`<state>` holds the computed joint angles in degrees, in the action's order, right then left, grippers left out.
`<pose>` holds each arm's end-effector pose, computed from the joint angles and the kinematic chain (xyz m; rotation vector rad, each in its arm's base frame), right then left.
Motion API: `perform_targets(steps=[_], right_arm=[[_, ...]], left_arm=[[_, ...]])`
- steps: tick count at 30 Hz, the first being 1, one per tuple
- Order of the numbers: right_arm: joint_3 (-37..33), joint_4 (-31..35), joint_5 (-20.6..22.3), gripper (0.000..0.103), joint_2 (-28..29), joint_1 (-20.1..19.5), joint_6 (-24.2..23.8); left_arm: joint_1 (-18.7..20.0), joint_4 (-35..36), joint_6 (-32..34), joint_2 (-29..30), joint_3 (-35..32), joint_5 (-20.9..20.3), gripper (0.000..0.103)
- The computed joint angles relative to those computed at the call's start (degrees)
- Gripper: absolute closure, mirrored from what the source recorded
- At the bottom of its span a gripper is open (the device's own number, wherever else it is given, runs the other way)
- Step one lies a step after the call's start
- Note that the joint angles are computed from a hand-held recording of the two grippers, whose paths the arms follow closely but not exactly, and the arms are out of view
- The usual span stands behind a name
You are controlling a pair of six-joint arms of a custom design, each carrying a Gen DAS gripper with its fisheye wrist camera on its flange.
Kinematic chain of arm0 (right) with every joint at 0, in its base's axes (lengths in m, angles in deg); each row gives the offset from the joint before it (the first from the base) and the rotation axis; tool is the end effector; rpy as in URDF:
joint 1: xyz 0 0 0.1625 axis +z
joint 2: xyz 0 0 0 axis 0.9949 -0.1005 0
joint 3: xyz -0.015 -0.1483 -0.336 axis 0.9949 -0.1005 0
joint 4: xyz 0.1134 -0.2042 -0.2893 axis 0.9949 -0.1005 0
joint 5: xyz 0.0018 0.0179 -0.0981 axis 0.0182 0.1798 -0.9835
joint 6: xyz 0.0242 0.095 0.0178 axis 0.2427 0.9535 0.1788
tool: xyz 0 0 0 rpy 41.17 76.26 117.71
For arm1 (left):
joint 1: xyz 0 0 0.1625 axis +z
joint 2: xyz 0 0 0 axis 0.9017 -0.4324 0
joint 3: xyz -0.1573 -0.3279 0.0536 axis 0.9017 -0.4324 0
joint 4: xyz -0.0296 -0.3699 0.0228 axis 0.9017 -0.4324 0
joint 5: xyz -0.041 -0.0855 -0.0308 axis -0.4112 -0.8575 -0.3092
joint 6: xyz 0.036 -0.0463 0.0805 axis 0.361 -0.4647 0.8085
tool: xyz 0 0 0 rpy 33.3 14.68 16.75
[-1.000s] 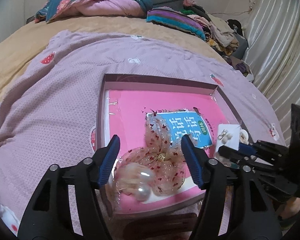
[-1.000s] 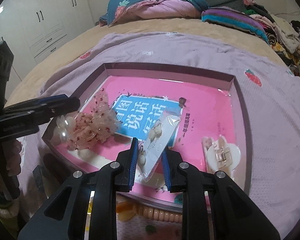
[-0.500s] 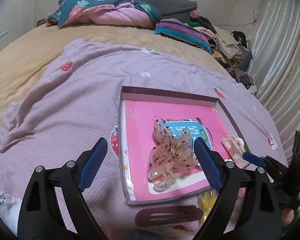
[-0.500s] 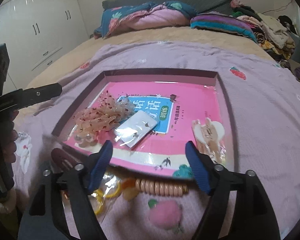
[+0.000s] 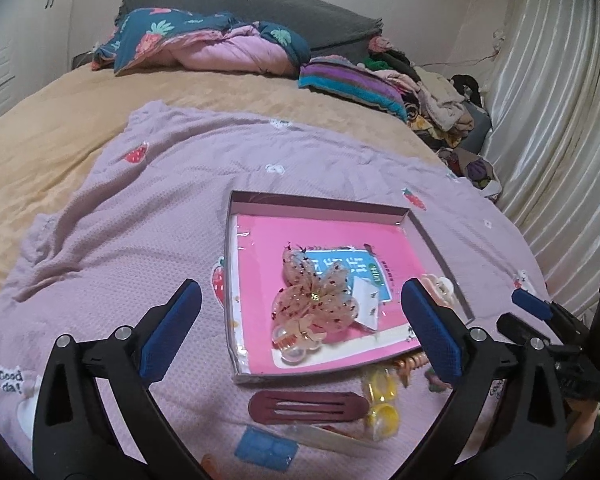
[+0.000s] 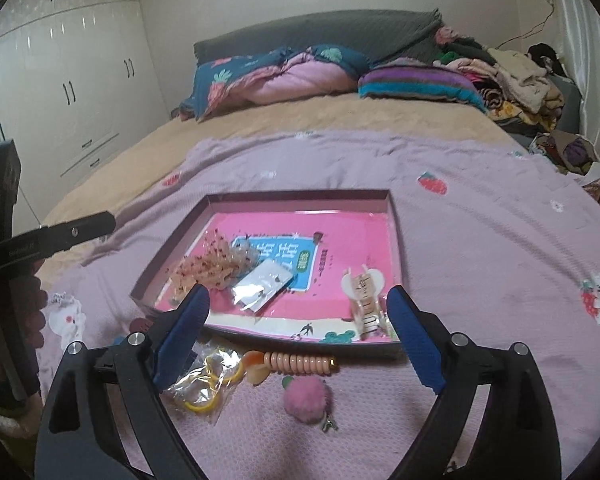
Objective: Organize jewelry
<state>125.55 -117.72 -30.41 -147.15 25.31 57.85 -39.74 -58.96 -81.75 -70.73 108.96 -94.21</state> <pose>0.2501 -0.4179 0.3180 0.8085 -2.4724 0.8939 -0.3271 -0.3852 0.2734 0.3205 2.4316 -1.0819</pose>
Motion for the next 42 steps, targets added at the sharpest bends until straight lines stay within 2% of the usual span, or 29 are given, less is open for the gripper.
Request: perform_targets(steps=[14,27,42], right_arm=[[1.53,0.99,1.38,0.013,-6.62,2.69,0.65],[3.01,2.06,2.40,0.013,-10.29,4.68,0.76],[5.81,5.29,1.93,0.013,-14.05,5.32,0.37]], left_arm=[[-5.64,9.78,-9.34,-4.01,0.39,2.40,0.010],[-10.54,22.00,-19.40,-7.06,0.35,3.73,0.010],[-13.69,30.99,-26.63,-8.49,1.16,0.83,0.010]])
